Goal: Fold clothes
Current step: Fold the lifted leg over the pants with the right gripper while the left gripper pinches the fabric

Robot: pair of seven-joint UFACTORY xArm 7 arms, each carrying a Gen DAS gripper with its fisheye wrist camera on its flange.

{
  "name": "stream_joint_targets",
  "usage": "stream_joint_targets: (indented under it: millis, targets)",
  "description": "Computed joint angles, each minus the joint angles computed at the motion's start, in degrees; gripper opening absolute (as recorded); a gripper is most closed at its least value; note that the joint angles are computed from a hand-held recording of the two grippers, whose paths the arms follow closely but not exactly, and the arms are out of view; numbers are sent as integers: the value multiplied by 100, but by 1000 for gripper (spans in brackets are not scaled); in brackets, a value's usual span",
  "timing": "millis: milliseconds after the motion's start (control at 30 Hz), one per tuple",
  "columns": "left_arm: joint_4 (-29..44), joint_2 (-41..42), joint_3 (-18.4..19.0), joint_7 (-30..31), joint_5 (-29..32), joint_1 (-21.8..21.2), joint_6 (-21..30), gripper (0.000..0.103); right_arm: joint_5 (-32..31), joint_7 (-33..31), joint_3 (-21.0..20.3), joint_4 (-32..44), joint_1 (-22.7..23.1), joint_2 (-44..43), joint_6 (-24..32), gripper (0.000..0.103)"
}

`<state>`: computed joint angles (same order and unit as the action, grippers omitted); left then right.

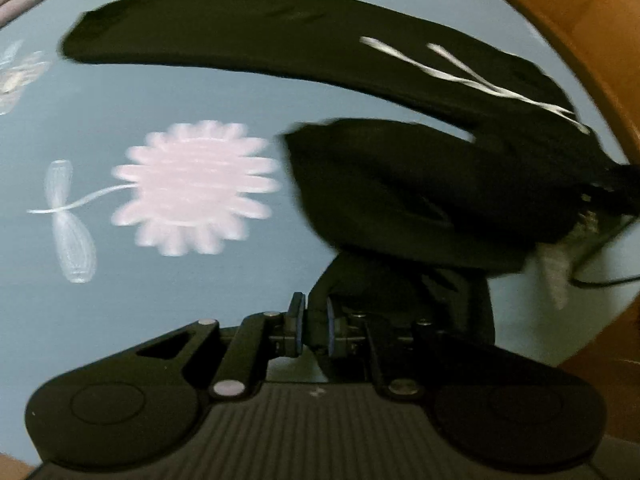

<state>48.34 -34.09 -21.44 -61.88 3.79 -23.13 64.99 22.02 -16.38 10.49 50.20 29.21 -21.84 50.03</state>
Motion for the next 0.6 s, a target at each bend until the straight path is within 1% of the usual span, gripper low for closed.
stream_joint_targets:
  millis: [100, 267, 433, 600]
  targets:
    - [-149, -424, 127, 103, 117, 76, 519, 8, 9, -11, 61, 90, 63, 85, 7, 84]
    - [-398, -1053, 232, 252, 302, 365, 1160, 8, -51, 24, 157, 228, 136, 219, 28, 84]
    - [-570, -1606, 323, 516, 538, 699, 1713, 9, -92, 64, 244, 364, 216, 351, 10, 85]
    - [-672, -2024, 393, 825, 739, 1026, 2096, 9, -145, 157, 340, 503, 292, 504, -91, 84]
